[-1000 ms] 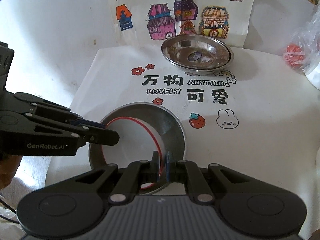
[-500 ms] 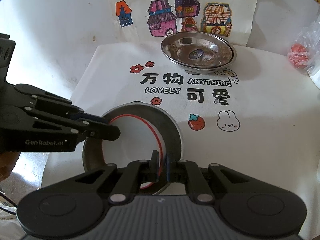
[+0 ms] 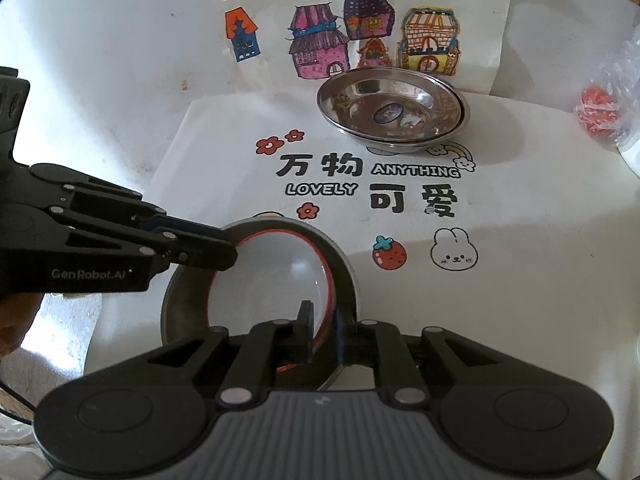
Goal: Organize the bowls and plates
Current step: 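Lower the white bowl into the steel bowl and open both grippers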
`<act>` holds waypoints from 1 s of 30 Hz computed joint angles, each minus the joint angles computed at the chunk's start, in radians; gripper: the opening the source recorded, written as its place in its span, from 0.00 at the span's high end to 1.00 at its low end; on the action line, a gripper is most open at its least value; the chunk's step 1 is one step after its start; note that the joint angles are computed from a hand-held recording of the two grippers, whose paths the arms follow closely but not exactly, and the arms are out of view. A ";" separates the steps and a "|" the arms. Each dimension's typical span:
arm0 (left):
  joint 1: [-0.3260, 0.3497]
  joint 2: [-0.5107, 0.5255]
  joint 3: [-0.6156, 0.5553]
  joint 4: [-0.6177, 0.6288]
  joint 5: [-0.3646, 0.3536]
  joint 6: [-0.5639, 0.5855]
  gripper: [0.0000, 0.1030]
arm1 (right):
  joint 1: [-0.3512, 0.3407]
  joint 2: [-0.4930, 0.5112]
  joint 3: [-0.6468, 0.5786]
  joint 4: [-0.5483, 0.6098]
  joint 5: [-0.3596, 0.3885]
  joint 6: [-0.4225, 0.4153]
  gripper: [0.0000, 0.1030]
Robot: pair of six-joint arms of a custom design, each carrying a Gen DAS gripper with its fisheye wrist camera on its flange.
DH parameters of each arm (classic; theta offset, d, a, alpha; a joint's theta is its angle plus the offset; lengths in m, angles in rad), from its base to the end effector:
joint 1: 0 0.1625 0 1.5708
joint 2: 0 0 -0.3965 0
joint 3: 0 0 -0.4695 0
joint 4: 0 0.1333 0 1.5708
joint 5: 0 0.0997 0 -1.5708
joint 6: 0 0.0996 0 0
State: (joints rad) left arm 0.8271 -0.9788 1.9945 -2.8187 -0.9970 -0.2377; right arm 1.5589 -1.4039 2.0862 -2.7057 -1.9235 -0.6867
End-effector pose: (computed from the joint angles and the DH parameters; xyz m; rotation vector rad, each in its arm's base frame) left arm -0.2581 -0.5574 0.0341 0.5793 2.6074 -0.6457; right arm 0.0922 -0.5619 0.2170 0.7690 -2.5183 0.4087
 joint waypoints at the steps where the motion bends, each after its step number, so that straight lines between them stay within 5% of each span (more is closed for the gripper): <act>1: 0.002 0.001 -0.002 0.000 0.002 0.000 0.89 | 0.000 0.000 0.000 0.000 0.001 -0.001 0.88; 9: 0.012 0.004 -0.006 -0.010 -0.011 0.008 0.88 | 0.000 -0.013 0.010 -0.016 0.014 -0.014 0.84; 18: 0.002 -0.004 0.006 -0.056 -0.014 0.027 0.84 | 0.000 -0.062 0.033 -0.044 0.073 -0.046 0.55; 30: -0.037 0.036 -0.014 -0.163 0.020 0.065 0.50 | -0.060 -0.182 0.079 -0.111 0.162 -0.073 0.13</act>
State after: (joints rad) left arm 0.7899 -0.9431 1.9802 -2.9819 -0.9772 -0.1726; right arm 1.4994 -1.5856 2.1656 -2.8170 -1.7615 -0.7599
